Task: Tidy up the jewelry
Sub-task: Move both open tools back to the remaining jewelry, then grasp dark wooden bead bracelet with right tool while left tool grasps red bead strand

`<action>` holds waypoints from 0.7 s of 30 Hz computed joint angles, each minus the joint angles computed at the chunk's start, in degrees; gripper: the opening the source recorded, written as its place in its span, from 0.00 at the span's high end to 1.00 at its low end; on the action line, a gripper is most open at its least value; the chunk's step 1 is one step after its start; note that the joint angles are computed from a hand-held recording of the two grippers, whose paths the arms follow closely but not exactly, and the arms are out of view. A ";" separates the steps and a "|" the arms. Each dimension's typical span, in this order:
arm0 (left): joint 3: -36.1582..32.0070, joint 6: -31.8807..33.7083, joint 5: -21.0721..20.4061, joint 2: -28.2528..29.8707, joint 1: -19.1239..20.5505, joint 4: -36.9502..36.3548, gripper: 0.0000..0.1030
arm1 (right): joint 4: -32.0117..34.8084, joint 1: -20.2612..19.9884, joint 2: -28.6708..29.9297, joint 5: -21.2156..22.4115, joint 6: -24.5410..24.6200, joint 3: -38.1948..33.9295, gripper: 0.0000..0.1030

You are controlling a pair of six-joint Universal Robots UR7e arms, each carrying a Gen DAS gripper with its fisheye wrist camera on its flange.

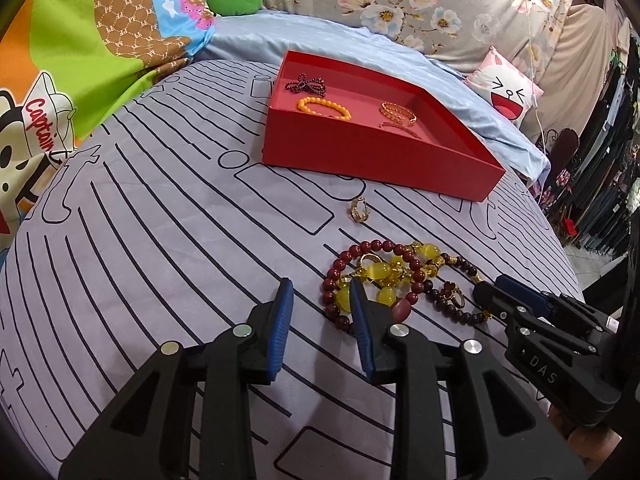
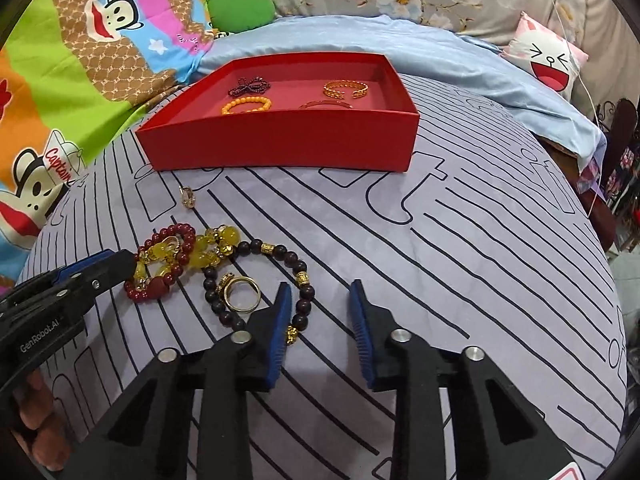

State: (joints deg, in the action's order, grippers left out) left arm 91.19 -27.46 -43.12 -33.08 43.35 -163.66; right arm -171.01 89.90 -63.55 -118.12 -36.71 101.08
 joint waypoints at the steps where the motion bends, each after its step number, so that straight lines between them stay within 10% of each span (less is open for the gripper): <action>1: -0.07 0.10 0.05 0.03 0.00 0.18 0.73 | 0.11 -0.09 -0.14 0.19 0.19 0.06 0.84; 21: 1.20 -0.80 3.76 -1.33 -0.87 5.64 0.80 | 1.03 -1.17 -2.83 1.96 2.21 2.35 0.92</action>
State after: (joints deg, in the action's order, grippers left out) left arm 92.39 -28.26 -39.36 -34.41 42.48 -158.02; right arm -169.98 88.73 -66.39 -116.16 -34.50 103.43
